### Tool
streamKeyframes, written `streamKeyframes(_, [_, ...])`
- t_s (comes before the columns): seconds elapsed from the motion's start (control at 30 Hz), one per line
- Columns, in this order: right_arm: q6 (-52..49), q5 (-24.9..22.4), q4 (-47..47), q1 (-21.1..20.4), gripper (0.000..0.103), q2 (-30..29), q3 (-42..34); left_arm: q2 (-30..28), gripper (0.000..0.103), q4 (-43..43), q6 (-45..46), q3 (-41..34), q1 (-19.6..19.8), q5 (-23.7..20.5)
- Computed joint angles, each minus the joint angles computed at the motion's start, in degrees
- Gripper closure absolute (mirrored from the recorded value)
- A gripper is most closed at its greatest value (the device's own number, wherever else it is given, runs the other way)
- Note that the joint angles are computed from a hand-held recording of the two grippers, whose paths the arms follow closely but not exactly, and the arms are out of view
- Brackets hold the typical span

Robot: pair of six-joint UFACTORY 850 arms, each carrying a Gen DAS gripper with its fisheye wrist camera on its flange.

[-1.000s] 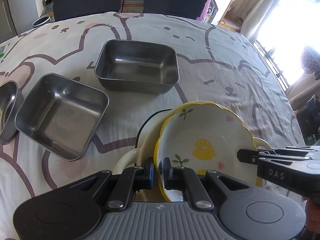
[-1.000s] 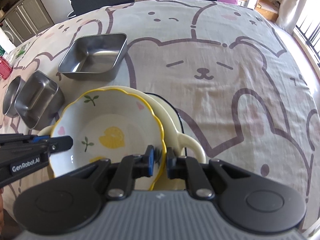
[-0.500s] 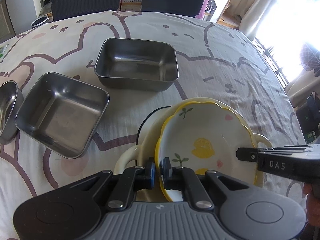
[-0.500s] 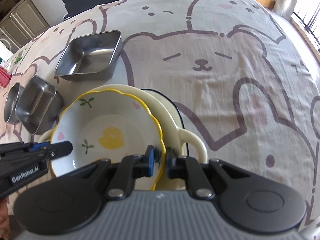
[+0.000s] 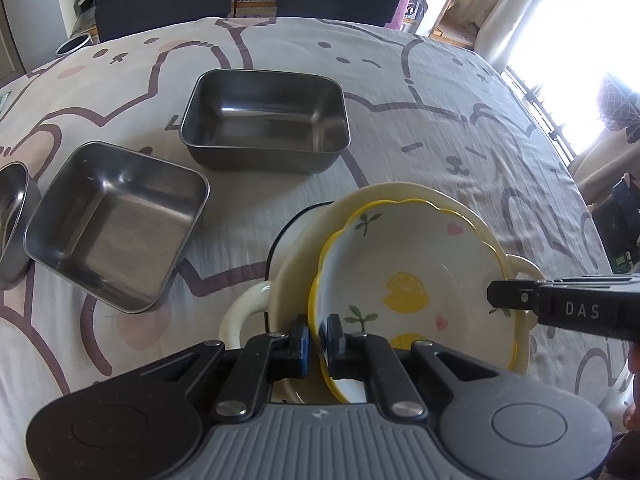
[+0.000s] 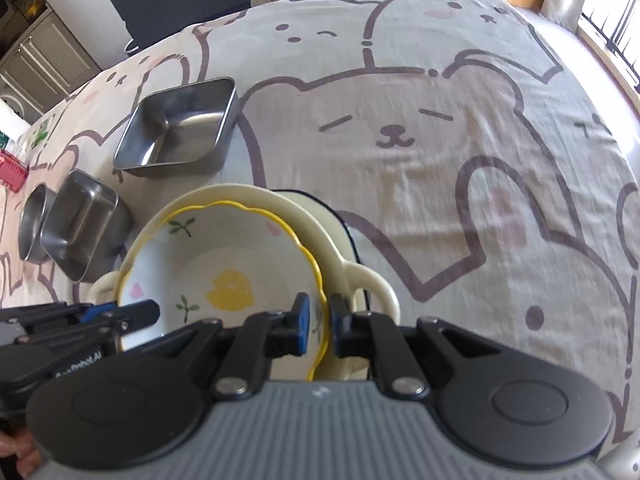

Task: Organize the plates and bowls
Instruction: 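Carry the lemon bowl over and lower it into the cream bowl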

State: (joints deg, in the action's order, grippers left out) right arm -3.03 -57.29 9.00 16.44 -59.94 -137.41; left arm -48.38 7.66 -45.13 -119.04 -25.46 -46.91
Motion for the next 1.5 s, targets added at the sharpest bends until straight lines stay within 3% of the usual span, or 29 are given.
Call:
streamKeyframes(0.67, [-1.31,0.95,-2.20,0.57,0.095,0.72,1.50,-0.66,0.094,-3.28,1.97,-2.14,0.47,-3.40])
streamKeyframes(1.17, [-1.67,0.60,-2.50,0.47,0.093,0.41,1.05,0.62,0.094,-1.79,1.34,-1.25,0.64,-1.96])
streamKeyframes(1.47, [-3.51,3.06,-1.80,0.44,0.088,2.94,4.58,0.93,0.079,-4.21,3.11,-1.10,0.81,-1.88])
streamKeyframes(1.5, [-3.68,3.72,-1.59,0.45,0.087,3.52,5.40,0.99,0.074,-4.45,3.30,-1.07,0.77,-1.91])
